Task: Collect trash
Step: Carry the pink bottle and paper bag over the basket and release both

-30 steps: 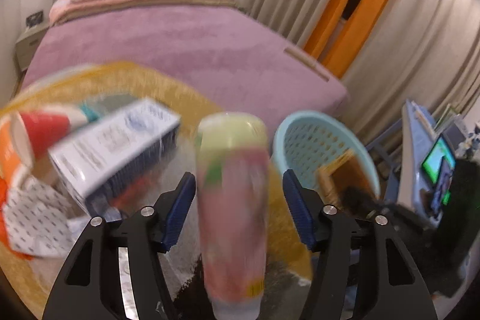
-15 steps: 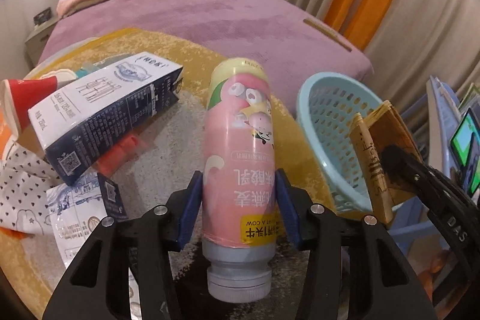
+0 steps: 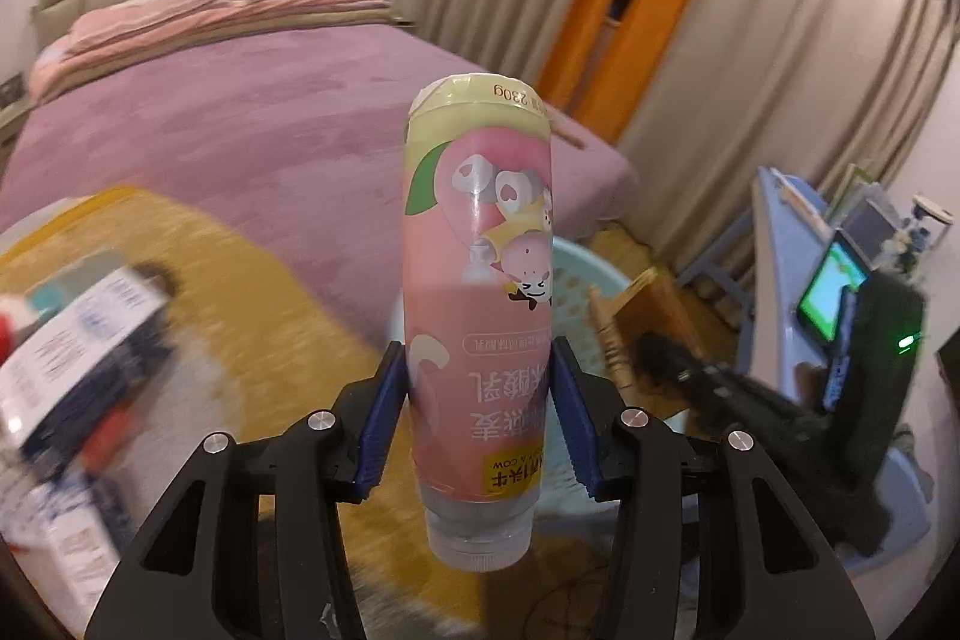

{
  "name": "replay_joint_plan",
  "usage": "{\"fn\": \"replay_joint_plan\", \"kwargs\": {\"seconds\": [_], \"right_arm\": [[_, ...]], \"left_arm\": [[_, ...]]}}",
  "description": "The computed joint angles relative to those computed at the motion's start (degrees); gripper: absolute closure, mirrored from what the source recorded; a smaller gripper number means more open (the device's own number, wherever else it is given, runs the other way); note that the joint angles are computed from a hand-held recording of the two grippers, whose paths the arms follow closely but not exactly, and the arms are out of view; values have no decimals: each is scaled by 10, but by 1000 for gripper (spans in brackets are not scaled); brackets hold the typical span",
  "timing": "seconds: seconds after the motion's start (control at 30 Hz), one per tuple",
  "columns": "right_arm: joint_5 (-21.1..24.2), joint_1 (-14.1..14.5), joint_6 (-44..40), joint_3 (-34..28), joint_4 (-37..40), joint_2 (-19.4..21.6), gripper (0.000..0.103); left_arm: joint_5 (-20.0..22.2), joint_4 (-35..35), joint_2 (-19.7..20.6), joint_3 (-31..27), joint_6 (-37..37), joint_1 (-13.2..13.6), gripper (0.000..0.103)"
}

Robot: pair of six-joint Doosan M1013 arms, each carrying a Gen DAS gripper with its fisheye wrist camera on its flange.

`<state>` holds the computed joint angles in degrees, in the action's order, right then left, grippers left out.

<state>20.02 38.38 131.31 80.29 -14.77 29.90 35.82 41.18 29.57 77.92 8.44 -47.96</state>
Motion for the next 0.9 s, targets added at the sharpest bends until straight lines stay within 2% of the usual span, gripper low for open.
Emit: {"fn": "replay_joint_plan", "kwargs": {"seconds": [0.13, 0.37, 0.5, 0.57, 0.63, 0.7, 0.77, 0.8, 0.87, 0.9], "right_arm": [[19, -7, 45, 1, -35, 6, 97], [46, -15, 24, 1, -4, 18, 97], [72, -20, -13, -8, 28, 26, 96], [80, -22, -28, -12, 41, 30, 96], [83, -24, -39, -12, 53, 31, 96], [83, -25, -43, -10, 58, 30, 95], [82, -26, -51, -8, 72, 29, 86], [80, -28, -50, -7, 77, 27, 82], [76, -27, -30, -5, 59, 25, 61], [72, -25, -11, -3, 40, 22, 57]], "left_arm": [[-21, -46, 26, -33, 48, 6, 57], [3, -182, 82, -95, 160, 17, 57], [10, -218, 97, -106, 183, 20, 57], [-5, -228, 96, -97, 179, 22, 57], [-15, -239, 95, -91, 174, 25, 56], [-6, -247, 100, -98, 174, 24, 56], [1, -230, 98, -96, 155, 22, 52], [-8, -226, 95, -90, 150, 22, 45], [-31, -200, 81, -70, 118, 20, 39], [-36, -190, 77, -66, 109, 18, 37]]}}
